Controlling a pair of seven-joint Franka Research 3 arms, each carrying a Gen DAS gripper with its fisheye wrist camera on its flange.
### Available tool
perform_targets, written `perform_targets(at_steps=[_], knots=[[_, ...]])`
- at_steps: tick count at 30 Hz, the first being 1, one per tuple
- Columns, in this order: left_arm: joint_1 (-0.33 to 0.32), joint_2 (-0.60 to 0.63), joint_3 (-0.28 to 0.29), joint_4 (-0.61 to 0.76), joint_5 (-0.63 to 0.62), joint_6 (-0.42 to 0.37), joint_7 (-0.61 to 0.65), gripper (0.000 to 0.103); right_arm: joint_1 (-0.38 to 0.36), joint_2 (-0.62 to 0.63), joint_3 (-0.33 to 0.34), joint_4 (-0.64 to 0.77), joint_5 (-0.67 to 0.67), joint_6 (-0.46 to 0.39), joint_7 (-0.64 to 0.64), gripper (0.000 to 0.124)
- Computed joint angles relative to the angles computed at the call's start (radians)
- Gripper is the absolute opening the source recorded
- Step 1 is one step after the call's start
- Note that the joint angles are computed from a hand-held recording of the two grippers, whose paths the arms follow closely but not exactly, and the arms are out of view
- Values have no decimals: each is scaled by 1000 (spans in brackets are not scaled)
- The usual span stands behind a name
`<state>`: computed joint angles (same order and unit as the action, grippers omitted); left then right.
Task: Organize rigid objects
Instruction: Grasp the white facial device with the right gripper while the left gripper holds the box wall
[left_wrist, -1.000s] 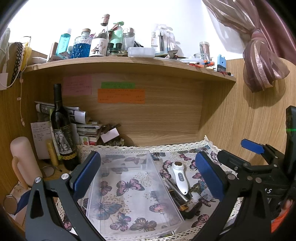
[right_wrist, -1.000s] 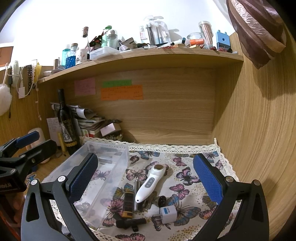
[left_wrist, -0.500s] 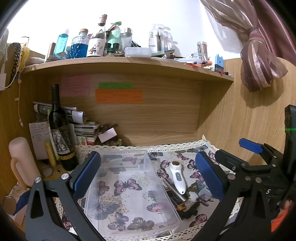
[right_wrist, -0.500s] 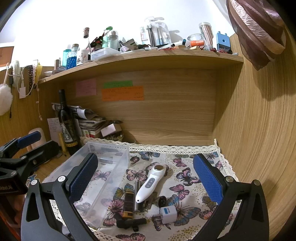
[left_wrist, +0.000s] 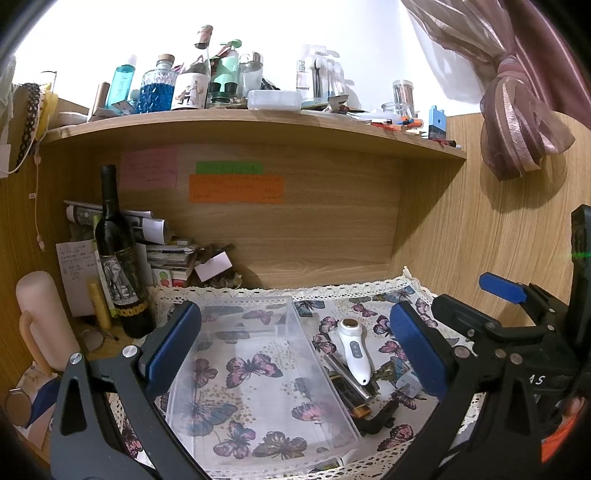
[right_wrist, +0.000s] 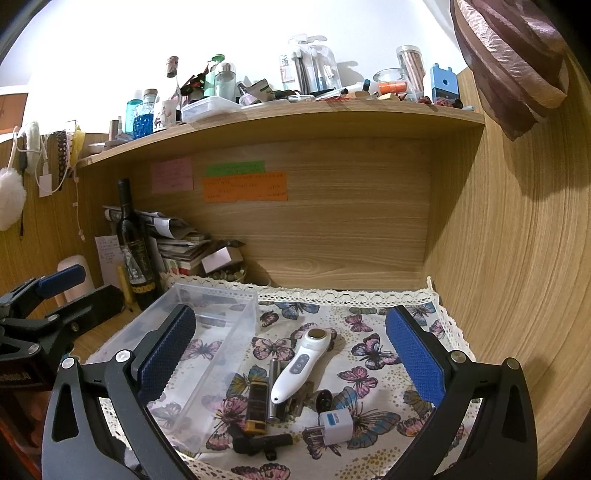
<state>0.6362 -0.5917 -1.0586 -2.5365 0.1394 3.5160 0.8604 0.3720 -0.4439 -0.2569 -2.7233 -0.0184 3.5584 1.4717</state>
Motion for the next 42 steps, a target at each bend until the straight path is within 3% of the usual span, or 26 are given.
perform_targets(at_steps=[7,10,16,17,19,21,23,26,30,32,33,35,37,42], knots=[[-2,35,5,5,-1,8,18,103,-3,-2,4,1,5,-11,-2,103],[-31,97,35,17,18,-7,54,103,-32,16,43,8,39,-8,-7,103],[-64,186,79,39,11,-67,128,103,7,72,1,62,17,-68,-1,103],[-74,198,94,40,12,-77,135,103,37,80,-34,75,0,-83,7,103],[-111,229,145,50,21,-116,149,88,131,90,-137,102,-47,-120,25,102],[-172,269,223,69,51,-178,159,80,136,119,-137,134,-28,-150,13,94],[-202,299,275,88,88,-229,157,77,169,139,-167,164,-20,-185,-6,88],[-160,315,268,116,140,-301,143,70,236,168,-228,213,5,-245,-39,79],[-261,379,389,156,163,-386,178,64,289,208,-273,271,59,-307,-86,70],[-360,417,489,180,120,-435,238,56,310,229,-291,302,90,-339,-111,67],[-446,441,569,195,38,-467,322,53,323,240,-303,320,109,-358,-127,64],[-546,470,662,222,-80,-520,432,48,330,265,-311,356,144,-403,-152,59],[-595,495,711,253,-135,-584,491,36,327,292,-311,391,181,-448,-182,55],[-682,542,800,315,-263,-704,620,22,259,361,-265,475,217,-562,-200,42]])
